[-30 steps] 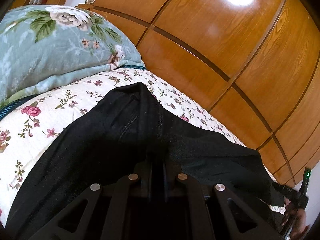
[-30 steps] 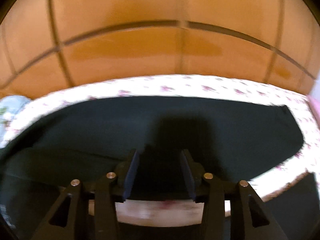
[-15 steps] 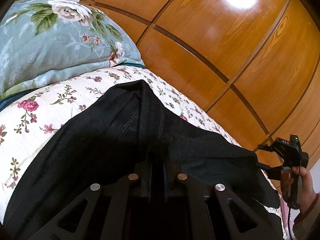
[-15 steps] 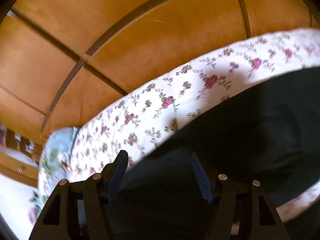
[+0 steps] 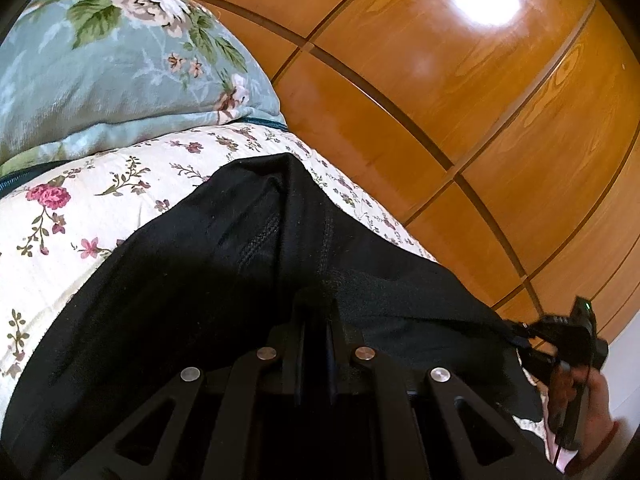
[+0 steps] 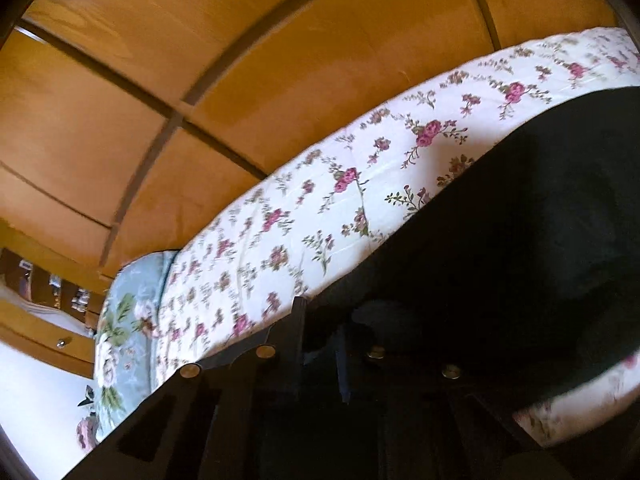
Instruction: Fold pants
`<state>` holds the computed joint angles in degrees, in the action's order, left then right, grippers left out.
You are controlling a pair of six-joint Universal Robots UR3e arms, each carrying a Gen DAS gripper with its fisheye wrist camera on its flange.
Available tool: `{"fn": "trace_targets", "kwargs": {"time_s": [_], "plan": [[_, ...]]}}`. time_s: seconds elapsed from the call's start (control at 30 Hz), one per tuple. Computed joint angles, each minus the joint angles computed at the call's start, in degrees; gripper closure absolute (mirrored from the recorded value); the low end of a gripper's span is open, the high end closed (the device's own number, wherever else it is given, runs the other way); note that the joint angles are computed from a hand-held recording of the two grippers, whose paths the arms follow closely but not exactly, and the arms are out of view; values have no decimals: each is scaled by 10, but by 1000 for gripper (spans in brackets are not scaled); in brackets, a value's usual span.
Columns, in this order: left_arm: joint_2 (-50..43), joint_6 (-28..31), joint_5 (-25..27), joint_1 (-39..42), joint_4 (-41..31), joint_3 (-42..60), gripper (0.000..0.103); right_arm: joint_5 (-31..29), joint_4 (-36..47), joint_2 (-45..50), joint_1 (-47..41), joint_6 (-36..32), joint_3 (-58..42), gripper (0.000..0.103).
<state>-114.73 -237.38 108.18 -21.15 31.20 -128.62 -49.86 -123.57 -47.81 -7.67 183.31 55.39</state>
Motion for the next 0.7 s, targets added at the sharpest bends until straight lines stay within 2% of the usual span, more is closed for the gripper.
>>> {"fn": "trace_targets", "kwargs": {"time_s": [0.1, 0.33, 0.47, 0.57, 0.7], "plan": [[21, -16, -5, 4, 8, -19, 95, 24, -49, -76, -21, -36, 120, 90], [83, -25, 80, -60, 103, -81, 95, 104, -97, -240, -89, -144, 361, 90], [103, -37, 120, -110, 121, -112, 95, 131, -112, -336, -130, -210, 499, 90], [101, -65, 155, -147, 130, -133, 95, 146, -119, -402, -163, -260, 598, 90], [94, -112, 208, -201, 91, -146, 95, 150, -102, -469, -200, -351, 705, 90]]}}
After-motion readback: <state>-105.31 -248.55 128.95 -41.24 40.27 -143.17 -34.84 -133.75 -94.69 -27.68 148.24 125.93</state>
